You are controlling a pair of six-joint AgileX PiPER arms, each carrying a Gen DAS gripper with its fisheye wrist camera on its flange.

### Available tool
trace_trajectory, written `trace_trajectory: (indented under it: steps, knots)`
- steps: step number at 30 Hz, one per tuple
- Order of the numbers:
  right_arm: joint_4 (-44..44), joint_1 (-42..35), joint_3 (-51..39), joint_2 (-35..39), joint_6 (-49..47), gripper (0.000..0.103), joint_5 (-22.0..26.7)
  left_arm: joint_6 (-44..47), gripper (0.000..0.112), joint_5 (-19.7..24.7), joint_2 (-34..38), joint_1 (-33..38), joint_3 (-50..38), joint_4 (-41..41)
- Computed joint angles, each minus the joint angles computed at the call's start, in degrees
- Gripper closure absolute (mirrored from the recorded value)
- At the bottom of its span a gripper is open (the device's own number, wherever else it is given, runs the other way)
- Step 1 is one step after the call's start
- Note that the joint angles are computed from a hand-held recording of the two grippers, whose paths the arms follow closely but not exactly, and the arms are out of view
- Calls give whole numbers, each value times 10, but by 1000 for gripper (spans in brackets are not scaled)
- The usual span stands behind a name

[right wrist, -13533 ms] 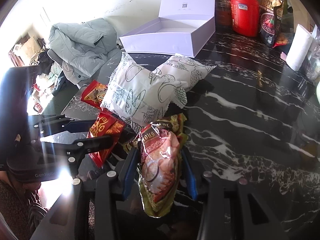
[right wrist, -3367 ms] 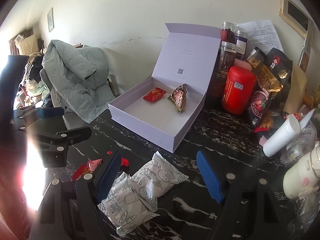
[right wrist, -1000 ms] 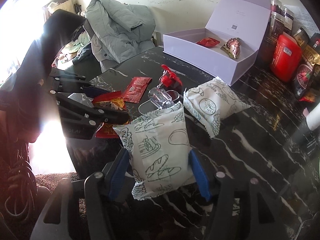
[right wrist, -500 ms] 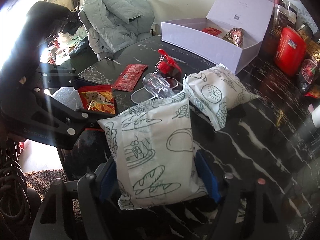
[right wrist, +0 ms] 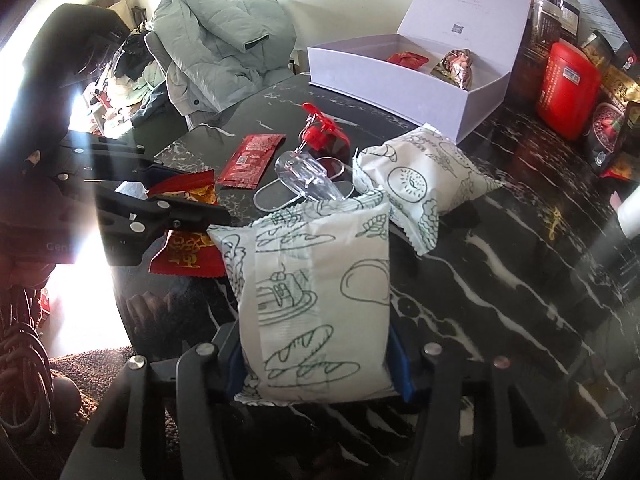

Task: Organize objects
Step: 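Lift the pillow bag with the right tool while the left tool lifts the red packet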

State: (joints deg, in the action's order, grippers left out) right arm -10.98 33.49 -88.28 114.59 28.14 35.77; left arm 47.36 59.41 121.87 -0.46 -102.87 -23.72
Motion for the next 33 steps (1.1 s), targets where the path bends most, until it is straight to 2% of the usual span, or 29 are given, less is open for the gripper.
trace_trajectory:
  steps: [13, 21, 33]
  knots:
    - [-34, 6, -3, -24, 36, 46, 13, 15, 99, 40, 2, 9, -47, -36]
    - [-41, 7, -15, -27, 30, 46, 17, 46, 100, 10, -25, 8, -34, -52]
    - [-56, 2, -67, -22, 9, 46, 42, 38, 100, 30, -10, 4, -107, -57]
